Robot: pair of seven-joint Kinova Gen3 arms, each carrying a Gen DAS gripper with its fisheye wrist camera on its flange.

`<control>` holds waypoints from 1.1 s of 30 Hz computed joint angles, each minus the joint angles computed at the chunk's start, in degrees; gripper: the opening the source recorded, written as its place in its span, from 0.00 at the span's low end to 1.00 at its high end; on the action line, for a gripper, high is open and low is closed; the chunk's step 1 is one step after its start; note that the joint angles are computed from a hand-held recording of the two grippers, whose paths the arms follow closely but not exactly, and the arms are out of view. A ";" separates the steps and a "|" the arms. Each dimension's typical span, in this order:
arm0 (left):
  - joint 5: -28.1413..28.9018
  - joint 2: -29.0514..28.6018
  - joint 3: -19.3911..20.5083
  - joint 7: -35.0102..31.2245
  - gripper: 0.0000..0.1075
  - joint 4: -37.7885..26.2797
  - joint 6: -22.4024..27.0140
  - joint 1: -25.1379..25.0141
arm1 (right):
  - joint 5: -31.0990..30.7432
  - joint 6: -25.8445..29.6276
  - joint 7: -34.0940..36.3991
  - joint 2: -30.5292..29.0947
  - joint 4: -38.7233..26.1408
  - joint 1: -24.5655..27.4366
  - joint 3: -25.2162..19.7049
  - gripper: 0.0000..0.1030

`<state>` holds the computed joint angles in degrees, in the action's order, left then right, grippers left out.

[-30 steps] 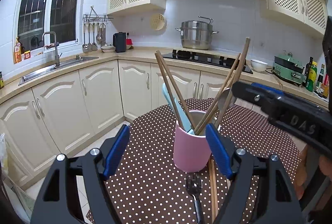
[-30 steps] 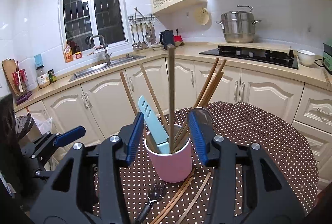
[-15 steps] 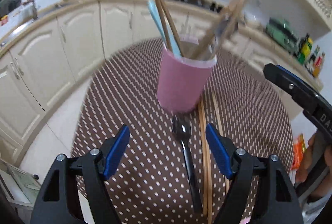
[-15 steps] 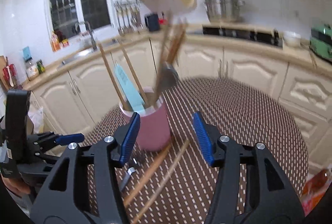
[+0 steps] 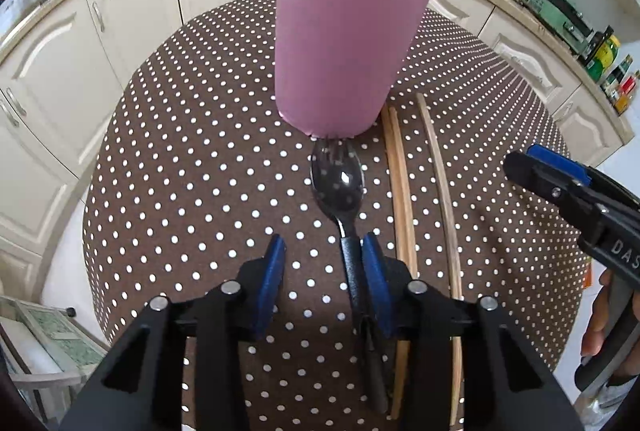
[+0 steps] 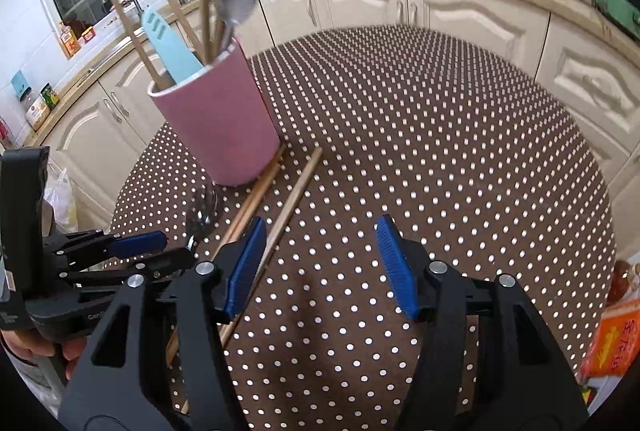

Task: Organize utensils
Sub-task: 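Close the left tool on the black-handled fork while the right tool grasps a wooden chopstick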

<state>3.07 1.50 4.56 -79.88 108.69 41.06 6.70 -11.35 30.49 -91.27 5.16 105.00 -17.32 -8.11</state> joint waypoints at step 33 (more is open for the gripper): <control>9.28 2.80 -1.49 -6.33 0.07 -2.36 0.56 -4.32 | 11.33 20.38 -4.22 14.48 -20.12 -8.60 -0.75 0.06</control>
<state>12.35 4.30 3.07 -86.21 106.32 41.62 2.37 -0.02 50.87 -95.49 19.64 84.87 -25.92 -8.86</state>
